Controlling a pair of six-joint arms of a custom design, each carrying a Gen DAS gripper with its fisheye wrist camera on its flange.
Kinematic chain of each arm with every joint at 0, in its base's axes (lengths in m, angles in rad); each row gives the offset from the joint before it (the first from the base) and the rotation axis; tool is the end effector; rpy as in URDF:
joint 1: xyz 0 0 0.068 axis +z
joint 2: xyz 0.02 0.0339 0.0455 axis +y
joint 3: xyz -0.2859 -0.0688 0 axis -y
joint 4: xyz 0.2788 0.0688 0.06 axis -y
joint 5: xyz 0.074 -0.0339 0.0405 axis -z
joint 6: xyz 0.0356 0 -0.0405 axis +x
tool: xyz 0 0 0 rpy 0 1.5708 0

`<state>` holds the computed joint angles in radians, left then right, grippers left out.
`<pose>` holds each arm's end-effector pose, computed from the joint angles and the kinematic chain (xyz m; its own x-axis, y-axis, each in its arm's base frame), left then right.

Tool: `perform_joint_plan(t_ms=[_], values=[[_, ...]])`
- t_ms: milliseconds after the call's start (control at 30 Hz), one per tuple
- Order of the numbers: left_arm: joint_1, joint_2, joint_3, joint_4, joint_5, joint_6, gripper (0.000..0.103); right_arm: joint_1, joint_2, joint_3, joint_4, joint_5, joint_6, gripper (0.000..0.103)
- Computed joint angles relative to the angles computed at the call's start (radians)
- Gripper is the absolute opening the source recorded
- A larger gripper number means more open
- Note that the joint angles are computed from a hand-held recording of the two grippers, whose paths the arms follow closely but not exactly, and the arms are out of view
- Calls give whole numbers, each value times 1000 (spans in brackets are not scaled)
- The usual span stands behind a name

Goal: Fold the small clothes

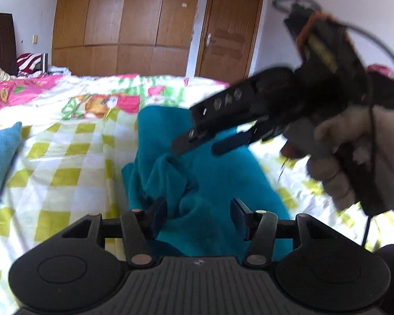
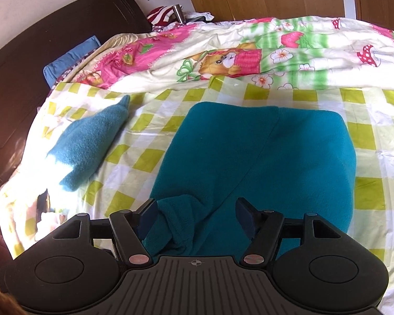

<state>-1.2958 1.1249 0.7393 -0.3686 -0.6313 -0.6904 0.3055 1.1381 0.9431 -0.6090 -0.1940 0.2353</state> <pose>0.0888 -0.2373 0.2518 -0.5637 0.1048 -0.8193 0.3905 0.9079 -0.1526 0.2467 0.0850 0.2994 -0.7664 -0.0018 -0.6423 -0.2509 0.9214 0.2968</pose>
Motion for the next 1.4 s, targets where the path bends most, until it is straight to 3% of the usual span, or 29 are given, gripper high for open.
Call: perform_joint_plan(t_ms=[100,200,267,333,500,633,767,867,1067,1233,1300,1400], values=[[53,22,-30,-116,106,-164,46,-8,24,4,23,-6,-16,66],[126,-136,-191,-56,270,-340,41,-18,109,21,56,45,-1,66],[118,-207,-222,-74,259,-402,40,-31,169,27,82,55,14,66],[63,-199,-191,-152,181,-437,41,-32,207,30,96,66,47,68],[-65,-178,-111,-246,6,-419,42,15,126,8,97,84,-11,67],[-99,-67,-33,-227,-105,-311,49,44,136,67,15,37,-29,71],[-30,0,-35,-117,0,-216,49,100,159,112,-41,41,-65,71],[-18,-14,-65,-81,60,-251,44,108,131,109,-10,115,-66,71],[-9,-62,-97,-76,64,-287,40,-68,248,176,9,60,52,71],[-33,-1,-56,-87,36,-265,40,-67,319,168,80,51,114,73],[-12,-3,-61,-86,64,-279,39,-49,318,163,111,39,80,72],[5,-55,-102,-81,95,-340,33,15,337,218,0,80,-39,72]])
